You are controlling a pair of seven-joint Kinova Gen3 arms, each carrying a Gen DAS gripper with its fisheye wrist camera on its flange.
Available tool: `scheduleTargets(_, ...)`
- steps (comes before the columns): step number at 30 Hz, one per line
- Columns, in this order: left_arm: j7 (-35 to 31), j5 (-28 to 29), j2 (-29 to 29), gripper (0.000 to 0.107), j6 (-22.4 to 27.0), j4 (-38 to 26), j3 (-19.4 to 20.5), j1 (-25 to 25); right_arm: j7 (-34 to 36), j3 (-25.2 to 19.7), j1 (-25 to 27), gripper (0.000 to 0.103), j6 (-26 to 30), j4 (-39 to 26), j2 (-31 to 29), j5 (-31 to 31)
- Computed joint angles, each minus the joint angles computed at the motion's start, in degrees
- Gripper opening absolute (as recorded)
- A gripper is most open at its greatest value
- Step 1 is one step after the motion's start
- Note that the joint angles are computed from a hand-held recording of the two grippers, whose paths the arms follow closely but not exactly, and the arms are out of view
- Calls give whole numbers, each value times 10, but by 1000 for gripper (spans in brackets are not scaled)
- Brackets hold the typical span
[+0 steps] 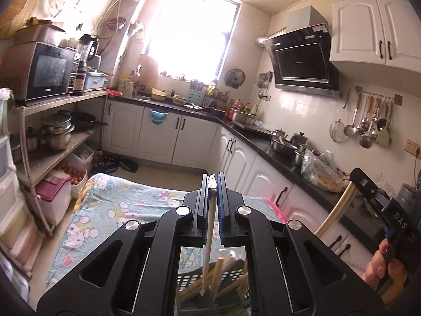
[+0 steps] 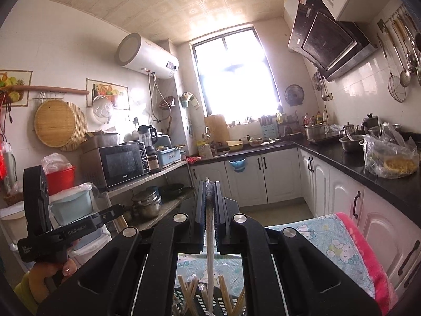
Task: Organize utensils
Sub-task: 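Lift the held chopsticks high with both tools and carry them over the caddy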
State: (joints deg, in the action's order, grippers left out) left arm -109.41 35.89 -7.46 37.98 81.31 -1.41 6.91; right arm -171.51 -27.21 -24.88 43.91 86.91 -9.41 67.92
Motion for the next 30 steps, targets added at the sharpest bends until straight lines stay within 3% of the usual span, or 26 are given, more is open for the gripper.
scheduleTargets(30,24,-59,0,3,-37,81,25,16,-86,59,-82,6,8,65,58,87)
